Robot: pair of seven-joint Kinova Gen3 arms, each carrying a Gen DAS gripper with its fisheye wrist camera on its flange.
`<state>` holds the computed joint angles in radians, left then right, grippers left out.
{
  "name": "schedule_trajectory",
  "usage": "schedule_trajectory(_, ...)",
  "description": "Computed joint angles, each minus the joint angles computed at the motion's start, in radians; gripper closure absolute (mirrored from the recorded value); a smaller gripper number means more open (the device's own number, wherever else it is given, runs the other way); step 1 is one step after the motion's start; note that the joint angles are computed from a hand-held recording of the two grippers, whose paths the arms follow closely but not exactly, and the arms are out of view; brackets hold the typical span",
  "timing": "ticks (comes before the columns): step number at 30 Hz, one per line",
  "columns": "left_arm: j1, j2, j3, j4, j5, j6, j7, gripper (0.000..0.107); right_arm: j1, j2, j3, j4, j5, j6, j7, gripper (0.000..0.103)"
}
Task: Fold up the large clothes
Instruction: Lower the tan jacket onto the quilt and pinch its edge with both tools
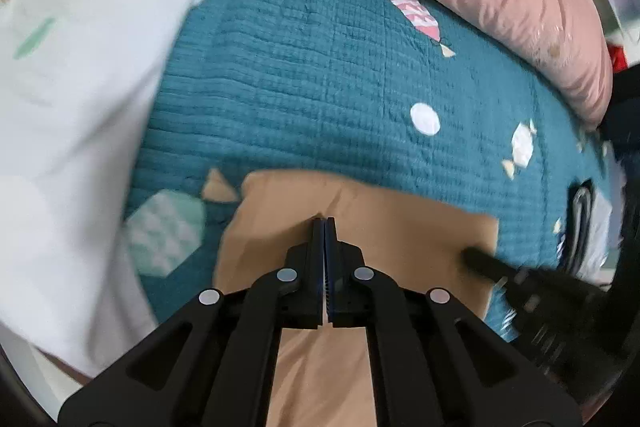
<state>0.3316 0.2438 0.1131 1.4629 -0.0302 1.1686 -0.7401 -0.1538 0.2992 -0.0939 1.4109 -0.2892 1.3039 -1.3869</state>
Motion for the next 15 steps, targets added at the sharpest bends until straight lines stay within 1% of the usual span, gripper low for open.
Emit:
schedule_trajectory(3, 0.028, 0.011, -0.006, 0.003, -0.045, 0.043, 0.039, 0.105, 0.012, -0.007, 0.020, -0.002, 0.026, 0.000, -0.021, 0.103)
schedule_trajectory(5, 0.010, 0.027, -0.011, 0.045, -0.031, 0.014, 0.039, 0.105, 0.018, 0.022, 0.026, 0.008, 0.021, -0.023, -0.040, 0.103)
schedule_trajectory(7, -0.019, 0.046, -0.008, 0.088, 0.000, -0.033, 0.018, 0.105, 0.045, 0.049, 0.018, 0.029, -0.016, -0.045, -0.027, 0.103)
schedule_trajectory(8, -0.016, 0.058, -0.017, 0.090, -0.005, -0.038, 0.017, 0.105, 0.045, 0.056, 0.014, 0.036, -0.018, -0.059, -0.024, 0.103)
schedule_trajectory(10, -0.010, 0.067, -0.019, 0.063, -0.020, -0.007, 0.021, 0.105, 0.024, 0.056, 0.013, 0.034, 0.006, -0.069, -0.048, 0.103)
schedule_trajectory(12, -0.005, 0.057, -0.018, 0.025, -0.031, 0.045, 0.017, 0.105, 0.009, 0.047, 0.012, 0.014, 0.026, -0.051, -0.071, 0.103)
schedule_trajectory(13, -0.005, 0.039, -0.016, 0.022, -0.029, 0.054, 0.012, 0.105, 0.017, 0.033, 0.009, 0.011, 0.019, -0.041, -0.064, 0.100)
schedule_trajectory(15, -0.006, -0.005, -0.014, 0.032, -0.024, 0.051, 0.014, 0.105, 0.045, -0.001, 0.005, 0.018, -0.017, -0.028, -0.034, 0.100)
